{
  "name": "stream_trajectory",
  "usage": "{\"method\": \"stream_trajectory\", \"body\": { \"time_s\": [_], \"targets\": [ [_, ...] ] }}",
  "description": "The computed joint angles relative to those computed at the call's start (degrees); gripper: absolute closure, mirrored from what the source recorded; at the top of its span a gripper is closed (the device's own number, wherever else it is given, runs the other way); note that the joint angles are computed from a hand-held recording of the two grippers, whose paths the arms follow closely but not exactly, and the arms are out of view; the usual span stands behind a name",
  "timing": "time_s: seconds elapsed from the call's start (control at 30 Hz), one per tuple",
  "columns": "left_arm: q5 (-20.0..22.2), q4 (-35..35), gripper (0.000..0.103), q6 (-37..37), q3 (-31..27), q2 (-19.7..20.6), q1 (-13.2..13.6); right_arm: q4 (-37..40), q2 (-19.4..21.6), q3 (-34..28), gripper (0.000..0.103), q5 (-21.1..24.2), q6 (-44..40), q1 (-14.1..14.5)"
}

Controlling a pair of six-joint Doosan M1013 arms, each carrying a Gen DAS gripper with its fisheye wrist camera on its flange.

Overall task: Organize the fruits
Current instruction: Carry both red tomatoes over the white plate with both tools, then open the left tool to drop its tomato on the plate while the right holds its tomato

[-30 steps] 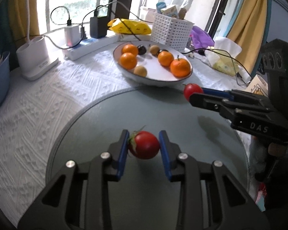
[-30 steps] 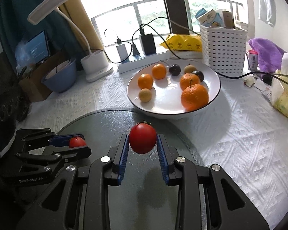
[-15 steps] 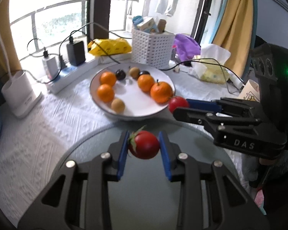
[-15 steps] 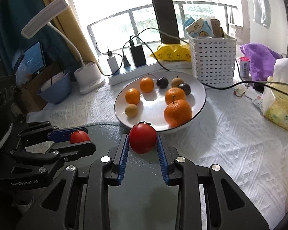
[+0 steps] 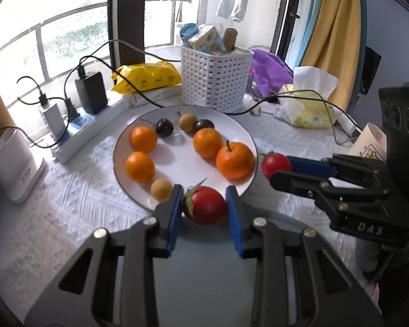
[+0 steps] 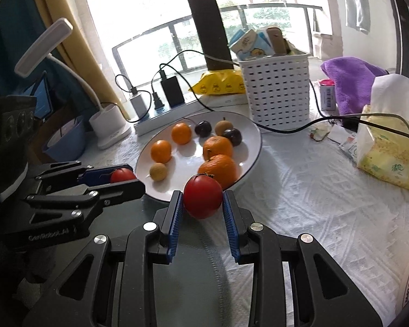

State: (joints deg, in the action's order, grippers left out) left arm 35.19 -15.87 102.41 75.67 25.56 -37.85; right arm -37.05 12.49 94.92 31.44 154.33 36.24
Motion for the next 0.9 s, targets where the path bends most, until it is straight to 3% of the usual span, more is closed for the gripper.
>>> {"method": "stream_trajectory", "body": {
  "time_s": [0.2,0.37,0.43,0.53,0.9],
  "targets": [
    [1.1,-1.1,0.07,0.8,-2.2,1.6,-0.1,-1.0,-0.2,0.6,0.071,-0.2,1.3,-0.7],
    [5.3,-2.5,0.069,-1.2,-4.8,3.4,0.4,-1.8,-0.4,0.7,0.071,-0.1,2.2,-0.8],
    [5.1,-3.8,0.069,-0.4,-4.6,3.2,0.7,-2.1,-0.4,0.6,0.071,0.0,2.3,-0.7],
    [4.4,-4.7,0.054,0.2,-3.9,2.6,0.9,-1.6,-0.1,0.2,0.071,0.8,1.7,-0.6],
    [0.6,-4.4,0.053,-2.5,1.0,-1.0,2.9,-0.1,1.6,-3.0,0.071,3.0,-2.3,0.8]
  ]
}}
